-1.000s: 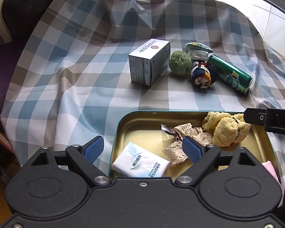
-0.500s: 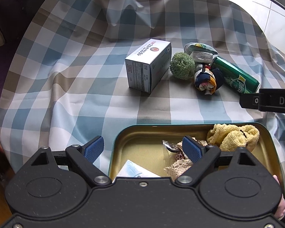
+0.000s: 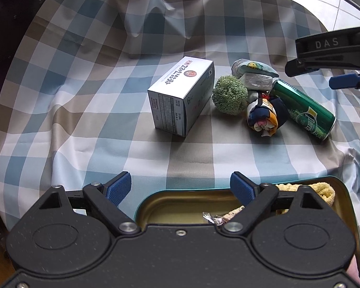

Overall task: Organize soft objects
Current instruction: 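Reach the right gripper to the nut-filled mesh pouch and close on it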

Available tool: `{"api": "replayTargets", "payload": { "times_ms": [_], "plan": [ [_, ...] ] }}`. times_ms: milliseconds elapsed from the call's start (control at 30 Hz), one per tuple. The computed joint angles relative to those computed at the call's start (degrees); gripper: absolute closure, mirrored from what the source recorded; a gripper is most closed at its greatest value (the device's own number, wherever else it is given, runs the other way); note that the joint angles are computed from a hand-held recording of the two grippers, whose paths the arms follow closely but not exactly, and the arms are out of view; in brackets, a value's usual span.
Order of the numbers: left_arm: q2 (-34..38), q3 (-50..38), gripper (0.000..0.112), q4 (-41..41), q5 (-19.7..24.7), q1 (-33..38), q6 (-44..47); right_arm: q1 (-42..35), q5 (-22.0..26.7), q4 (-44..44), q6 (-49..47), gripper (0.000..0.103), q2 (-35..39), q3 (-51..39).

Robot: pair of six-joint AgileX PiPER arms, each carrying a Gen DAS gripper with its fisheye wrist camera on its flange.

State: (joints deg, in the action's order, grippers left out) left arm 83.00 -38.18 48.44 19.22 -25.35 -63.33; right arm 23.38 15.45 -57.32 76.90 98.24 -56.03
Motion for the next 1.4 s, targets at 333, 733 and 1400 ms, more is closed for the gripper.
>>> {"api": "replayTargets", "payload": {
  "times_ms": [333, 733, 1400],
  "plan": [
    [3.0, -2.1, 0.026, -0.8, -1.2, 1.3, 2.1, -6.3, 2.1, 36.6, -38.6, 0.011, 15.2, -23.1],
    [5.2, -3.0, 0.026, -1.9, -2.3, 2.7, 3.8, -7.6, 18.9, 51.1, -53.8, 0.002, 36.0, -55.7],
    [4.5, -3.0, 0.026, -6.8, -2.5, 3.6, 9.6, -6.6, 44.8, 50.2, -62.1, 0.059, 58.4, -96.0]
  ]
}}
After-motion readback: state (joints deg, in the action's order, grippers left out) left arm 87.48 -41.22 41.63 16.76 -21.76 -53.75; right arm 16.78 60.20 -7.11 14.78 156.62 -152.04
